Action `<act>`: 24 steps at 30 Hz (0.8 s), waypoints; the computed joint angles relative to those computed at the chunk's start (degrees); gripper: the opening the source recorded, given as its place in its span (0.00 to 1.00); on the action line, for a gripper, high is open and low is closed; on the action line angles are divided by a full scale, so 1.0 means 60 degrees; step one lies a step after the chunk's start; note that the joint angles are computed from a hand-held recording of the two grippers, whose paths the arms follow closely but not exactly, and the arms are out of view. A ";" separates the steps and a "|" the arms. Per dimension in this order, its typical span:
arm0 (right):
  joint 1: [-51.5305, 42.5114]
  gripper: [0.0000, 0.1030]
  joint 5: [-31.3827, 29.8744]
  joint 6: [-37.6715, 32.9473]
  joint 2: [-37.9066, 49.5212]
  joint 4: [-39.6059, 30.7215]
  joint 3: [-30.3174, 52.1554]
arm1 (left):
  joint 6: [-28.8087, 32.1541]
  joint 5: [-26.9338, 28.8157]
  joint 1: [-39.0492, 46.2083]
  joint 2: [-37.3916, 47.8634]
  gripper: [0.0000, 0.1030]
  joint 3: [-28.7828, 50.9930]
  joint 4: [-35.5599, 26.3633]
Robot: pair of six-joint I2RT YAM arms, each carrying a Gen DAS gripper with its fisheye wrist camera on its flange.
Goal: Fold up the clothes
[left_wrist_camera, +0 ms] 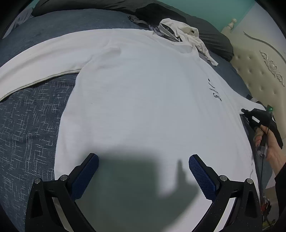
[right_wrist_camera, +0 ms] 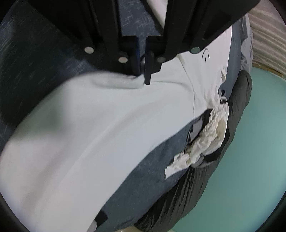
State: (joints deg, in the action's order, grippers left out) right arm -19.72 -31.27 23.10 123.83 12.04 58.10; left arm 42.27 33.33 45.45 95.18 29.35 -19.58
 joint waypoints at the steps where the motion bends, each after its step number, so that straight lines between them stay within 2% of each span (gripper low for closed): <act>1: -0.0071 0.03 0.0022 -0.0001 -0.0003 0.0009 0.0067 | 0.0006 0.0003 0.0007 0.0017 1.00 -0.0001 0.0019; 8: -0.0134 0.03 0.0318 -0.0444 0.0230 -0.0748 0.1141 | 0.0009 -0.0034 0.0021 0.0111 1.00 0.0016 0.0141; 11: -0.0146 0.03 0.0119 -0.0462 0.0518 -0.1064 0.1450 | -0.0006 -0.0042 0.0007 0.0147 1.00 0.0066 0.0134; 17: -0.0403 0.06 -0.0121 -0.0258 0.0505 -0.0672 0.0852 | -0.0017 -0.0053 -0.0056 0.0164 1.00 0.0105 0.0139; 18: -0.0422 0.09 -0.0124 -0.0347 0.0364 -0.0598 0.0647 | 0.0000 -0.0041 -0.0044 0.0179 1.00 0.0131 0.0109; 20: -0.0481 0.24 -0.0367 -0.0684 0.0065 -0.0646 0.0259 | 0.0026 -0.0002 0.0000 0.0249 1.00 0.0223 0.0027; 21: -0.0521 0.36 -0.0587 -0.0928 -0.0090 -0.0769 0.0084 | 0.0023 0.0014 0.0010 0.0255 1.00 0.0238 0.0008; 22: -0.0558 0.39 -0.0803 -0.1193 -0.0244 -0.0922 -0.0081 | 0.0021 0.0029 0.0021 0.0261 1.00 0.0255 -0.0013; 24: -0.0557 0.39 -0.1175 -0.2042 -0.0557 -0.1602 -0.0314 | 0.0027 0.0038 0.0023 0.0249 1.00 0.0244 -0.0023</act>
